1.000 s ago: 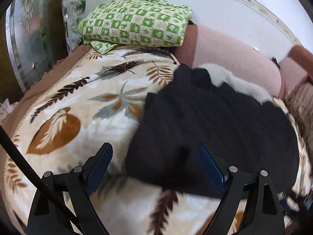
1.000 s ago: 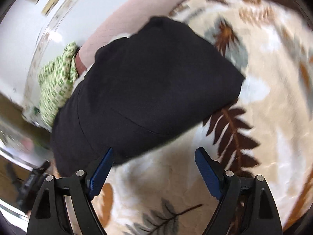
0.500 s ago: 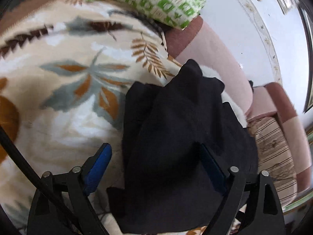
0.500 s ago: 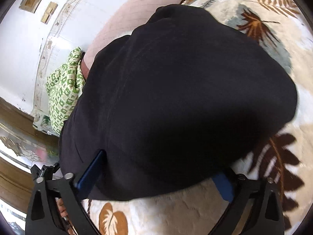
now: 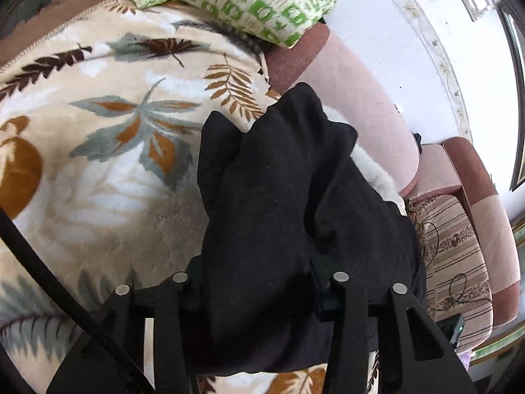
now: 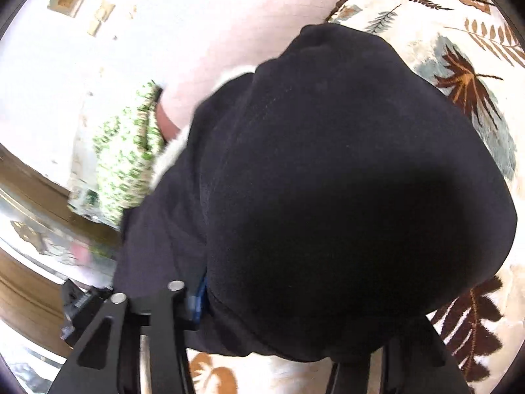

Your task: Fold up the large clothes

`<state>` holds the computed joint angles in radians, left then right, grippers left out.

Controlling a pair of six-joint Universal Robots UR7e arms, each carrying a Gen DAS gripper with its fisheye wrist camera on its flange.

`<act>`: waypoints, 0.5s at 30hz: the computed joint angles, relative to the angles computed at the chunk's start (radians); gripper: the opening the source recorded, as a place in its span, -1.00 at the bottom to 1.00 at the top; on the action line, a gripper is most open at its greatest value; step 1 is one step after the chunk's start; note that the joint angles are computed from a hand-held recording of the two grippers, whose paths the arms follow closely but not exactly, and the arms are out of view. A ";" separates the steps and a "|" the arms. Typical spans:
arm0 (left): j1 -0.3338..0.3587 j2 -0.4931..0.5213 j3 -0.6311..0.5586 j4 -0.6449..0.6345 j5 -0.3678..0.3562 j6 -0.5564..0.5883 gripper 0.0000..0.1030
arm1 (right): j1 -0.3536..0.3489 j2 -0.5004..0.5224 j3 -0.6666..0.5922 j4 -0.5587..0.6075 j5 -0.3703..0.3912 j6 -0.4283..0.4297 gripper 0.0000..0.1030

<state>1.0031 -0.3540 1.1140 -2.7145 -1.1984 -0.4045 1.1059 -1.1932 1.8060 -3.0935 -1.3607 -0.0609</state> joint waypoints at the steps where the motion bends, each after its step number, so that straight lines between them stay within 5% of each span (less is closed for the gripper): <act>1: -0.007 -0.011 0.018 -0.005 0.006 -0.001 -0.23 | -0.002 -0.010 0.006 -0.003 0.010 0.000 -0.04; 8: -0.034 -0.069 0.141 -0.048 0.034 0.005 -0.36 | -0.042 -0.041 0.014 0.034 0.066 0.002 -0.08; 11: -0.047 -0.062 0.148 -0.043 0.081 0.016 -0.34 | -0.043 -0.023 -0.001 0.051 0.032 0.012 -0.08; 15: -0.046 -0.071 0.157 -0.029 0.117 -0.035 -0.09 | -0.033 -0.018 0.003 0.040 -0.020 0.008 0.23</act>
<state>0.9567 -0.4247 1.2711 -2.7439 -1.0813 -0.4399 1.0730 -1.2116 1.8093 -3.0535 -1.3812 -0.0526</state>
